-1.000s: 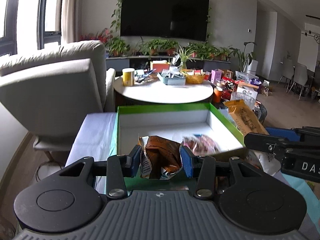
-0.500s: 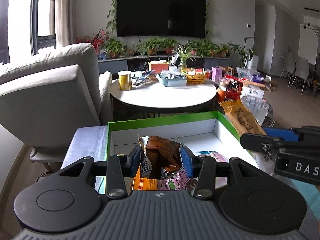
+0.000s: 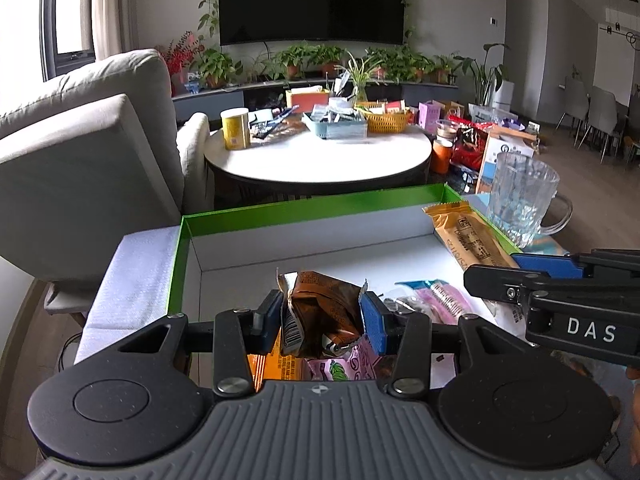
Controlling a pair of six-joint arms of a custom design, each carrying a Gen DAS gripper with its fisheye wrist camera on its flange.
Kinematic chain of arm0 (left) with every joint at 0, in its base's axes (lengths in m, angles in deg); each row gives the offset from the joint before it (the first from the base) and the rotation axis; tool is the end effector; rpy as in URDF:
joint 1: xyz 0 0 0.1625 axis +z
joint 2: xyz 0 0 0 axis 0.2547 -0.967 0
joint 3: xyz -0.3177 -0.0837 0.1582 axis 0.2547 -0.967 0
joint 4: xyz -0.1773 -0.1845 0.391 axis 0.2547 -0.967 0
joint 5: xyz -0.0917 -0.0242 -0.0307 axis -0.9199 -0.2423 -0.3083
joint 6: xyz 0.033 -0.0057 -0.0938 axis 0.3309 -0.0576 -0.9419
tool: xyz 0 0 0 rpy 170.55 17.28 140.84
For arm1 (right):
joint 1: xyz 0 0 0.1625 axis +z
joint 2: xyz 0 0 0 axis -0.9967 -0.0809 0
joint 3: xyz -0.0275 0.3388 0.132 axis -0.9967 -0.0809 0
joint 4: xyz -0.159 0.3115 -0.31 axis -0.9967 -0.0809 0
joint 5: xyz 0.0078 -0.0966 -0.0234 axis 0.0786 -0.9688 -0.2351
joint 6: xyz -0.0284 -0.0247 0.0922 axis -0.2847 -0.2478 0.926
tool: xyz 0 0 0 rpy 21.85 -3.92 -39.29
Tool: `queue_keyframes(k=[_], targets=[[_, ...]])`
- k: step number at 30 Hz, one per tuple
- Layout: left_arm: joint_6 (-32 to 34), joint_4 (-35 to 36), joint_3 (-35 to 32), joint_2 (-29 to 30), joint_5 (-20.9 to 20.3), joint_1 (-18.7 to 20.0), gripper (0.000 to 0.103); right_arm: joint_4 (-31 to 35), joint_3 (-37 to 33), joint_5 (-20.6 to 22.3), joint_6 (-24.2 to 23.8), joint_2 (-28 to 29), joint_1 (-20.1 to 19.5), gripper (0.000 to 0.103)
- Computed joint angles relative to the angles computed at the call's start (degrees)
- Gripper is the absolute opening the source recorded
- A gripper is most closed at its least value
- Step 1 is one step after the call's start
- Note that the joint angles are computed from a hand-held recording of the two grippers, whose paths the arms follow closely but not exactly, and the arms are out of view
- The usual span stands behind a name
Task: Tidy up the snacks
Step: 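Carry both packs over the green box, lower them in and open both grippers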
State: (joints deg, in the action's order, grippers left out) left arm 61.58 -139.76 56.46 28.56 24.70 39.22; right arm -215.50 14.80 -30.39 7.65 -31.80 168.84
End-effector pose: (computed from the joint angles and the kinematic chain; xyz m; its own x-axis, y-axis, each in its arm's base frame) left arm -0.3795 -0.8401 -0.0467 -0.6204 0.4653 -0.6313 0.7715 0.5071 -0.3843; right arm 0.0258 -0.7563 0.3037 -0.8154 0.0376 0.5776 -0.4826 0.5069 -0.7143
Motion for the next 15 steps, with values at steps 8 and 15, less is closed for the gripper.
queue_keyframes(k=[8, 15], targets=[[-1.36, 2.23, 0.05, 0.22, 1.27, 0.11, 0.042, 1.67, -0.98, -1.90, 0.40, 0.73, -0.08, 0.035], [-1.93, 2.04, 3.44, -1.85, 2.35, -0.20, 0.048, 3.59, -0.56, -5.06, 3.10, 0.27, 0.05, 0.035]])
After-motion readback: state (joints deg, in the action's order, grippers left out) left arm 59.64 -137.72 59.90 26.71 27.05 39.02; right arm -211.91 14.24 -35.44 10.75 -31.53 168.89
